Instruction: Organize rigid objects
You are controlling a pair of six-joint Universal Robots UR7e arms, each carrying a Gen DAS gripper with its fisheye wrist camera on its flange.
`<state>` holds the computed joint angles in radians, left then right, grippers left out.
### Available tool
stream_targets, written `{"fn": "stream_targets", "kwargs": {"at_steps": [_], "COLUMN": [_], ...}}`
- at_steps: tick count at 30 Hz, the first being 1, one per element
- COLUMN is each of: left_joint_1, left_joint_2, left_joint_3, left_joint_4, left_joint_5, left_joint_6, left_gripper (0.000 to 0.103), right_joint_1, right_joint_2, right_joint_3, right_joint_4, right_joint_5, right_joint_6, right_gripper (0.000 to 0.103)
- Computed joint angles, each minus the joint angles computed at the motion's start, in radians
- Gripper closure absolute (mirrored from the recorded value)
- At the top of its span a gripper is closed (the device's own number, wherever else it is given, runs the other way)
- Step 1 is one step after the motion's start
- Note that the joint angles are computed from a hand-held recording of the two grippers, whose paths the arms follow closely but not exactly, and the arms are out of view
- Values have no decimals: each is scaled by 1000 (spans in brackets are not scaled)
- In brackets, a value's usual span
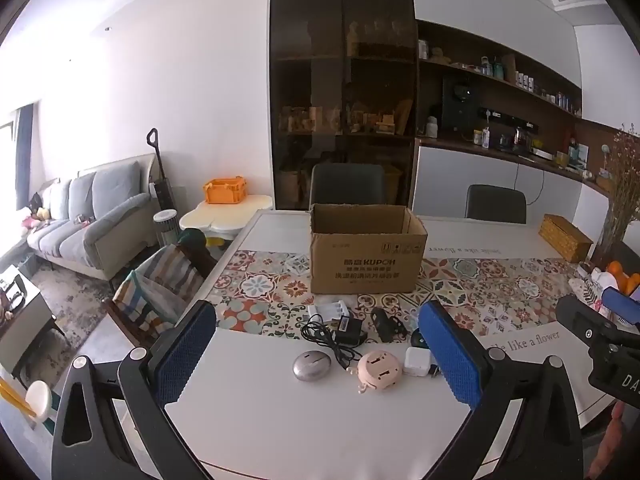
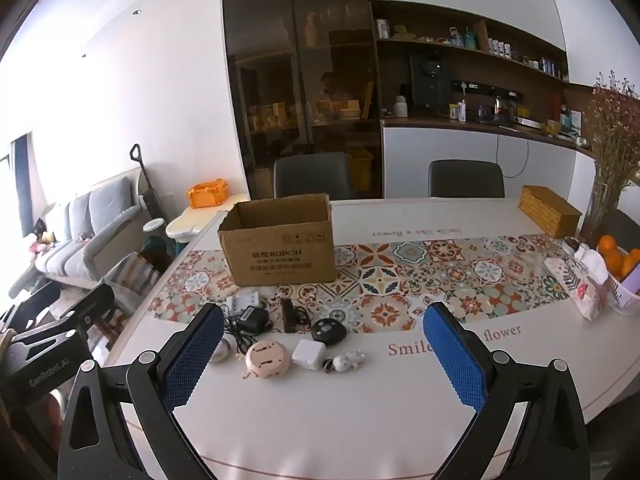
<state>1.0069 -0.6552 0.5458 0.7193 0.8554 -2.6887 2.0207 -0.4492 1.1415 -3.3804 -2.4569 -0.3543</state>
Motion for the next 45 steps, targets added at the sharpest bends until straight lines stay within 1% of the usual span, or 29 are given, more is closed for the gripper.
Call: {"fn": "stream_targets", "kwargs": {"at_steps": [6,29,45], "left_joint_1": [1,0,0], "left_joint_2": [10,10,36], "left_joint_3": [-19,-12,-70], "left_joint_4": [16,6,32], "left_joint_5": [6,5,13], "left_joint_6": [-6,-3,2], "left_gripper": [0,0,0], "right_joint_1": [-3,-1,-3], "right_joint_2": [-1,1,10], "right_joint_3": [4,-3,-19], "right_joint_4": [-12,-6,-11], "right_joint_5": [1,-1,5], "right_joint_6": [-6,-5,-19], "right_gripper": [3,3,3]}}
